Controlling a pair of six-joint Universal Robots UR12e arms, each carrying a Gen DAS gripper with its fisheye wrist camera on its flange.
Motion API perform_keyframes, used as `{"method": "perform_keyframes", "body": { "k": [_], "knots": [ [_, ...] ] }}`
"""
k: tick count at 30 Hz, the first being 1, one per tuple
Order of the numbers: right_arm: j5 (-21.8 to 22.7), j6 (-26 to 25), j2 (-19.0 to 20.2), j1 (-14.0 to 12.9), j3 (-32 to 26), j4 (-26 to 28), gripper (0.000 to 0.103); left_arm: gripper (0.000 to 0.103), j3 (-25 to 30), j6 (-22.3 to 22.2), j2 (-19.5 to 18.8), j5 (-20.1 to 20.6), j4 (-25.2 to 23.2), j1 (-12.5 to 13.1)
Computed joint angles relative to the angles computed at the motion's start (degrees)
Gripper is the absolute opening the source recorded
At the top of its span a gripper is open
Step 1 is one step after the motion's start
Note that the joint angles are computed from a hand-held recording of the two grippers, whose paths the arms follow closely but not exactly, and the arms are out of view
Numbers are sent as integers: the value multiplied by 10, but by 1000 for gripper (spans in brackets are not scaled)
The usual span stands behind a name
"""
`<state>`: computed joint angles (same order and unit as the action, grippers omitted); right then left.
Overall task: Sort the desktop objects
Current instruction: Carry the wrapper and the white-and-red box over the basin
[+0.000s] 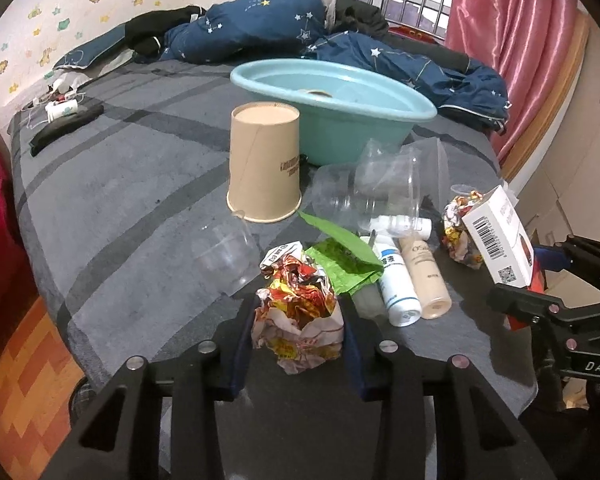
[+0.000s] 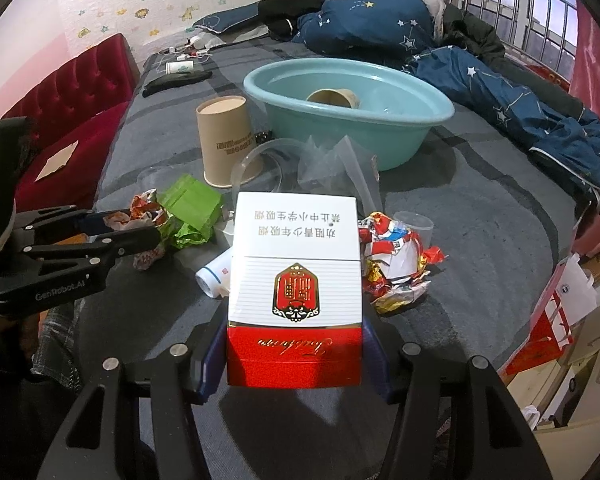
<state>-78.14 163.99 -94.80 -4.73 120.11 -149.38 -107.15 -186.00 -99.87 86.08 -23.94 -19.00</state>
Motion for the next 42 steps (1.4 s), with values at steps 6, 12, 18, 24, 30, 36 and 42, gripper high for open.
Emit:
{"method": "perform_keyframes", "body": {
  "k": [6,12,18,24,30,36,42],
  "knots": [
    [1,5,-7,-3,5,-17,62,42,0,9,8,-2,2,-3],
    [-1,11,-12,-7,8,-37,62,42,2,16,13,0,8,-4],
    [5,18,-16,-12,7,-49,62,42,6,22,14,-3,9,-5],
    [-3,23,-17,-13,6,-70,62,42,11,23,14,-5,13,-6],
    [-7,38,-17,-15,9,-99,62,42,11,21,15,-4,38,-6],
    [-14,52,-13,-15,6,-125,62,42,18,15,14,-9,54,-3],
    [-19,57,-7,-17,-7,-134,62,42,32,17,9,-10,65,-1]
  ]
}}
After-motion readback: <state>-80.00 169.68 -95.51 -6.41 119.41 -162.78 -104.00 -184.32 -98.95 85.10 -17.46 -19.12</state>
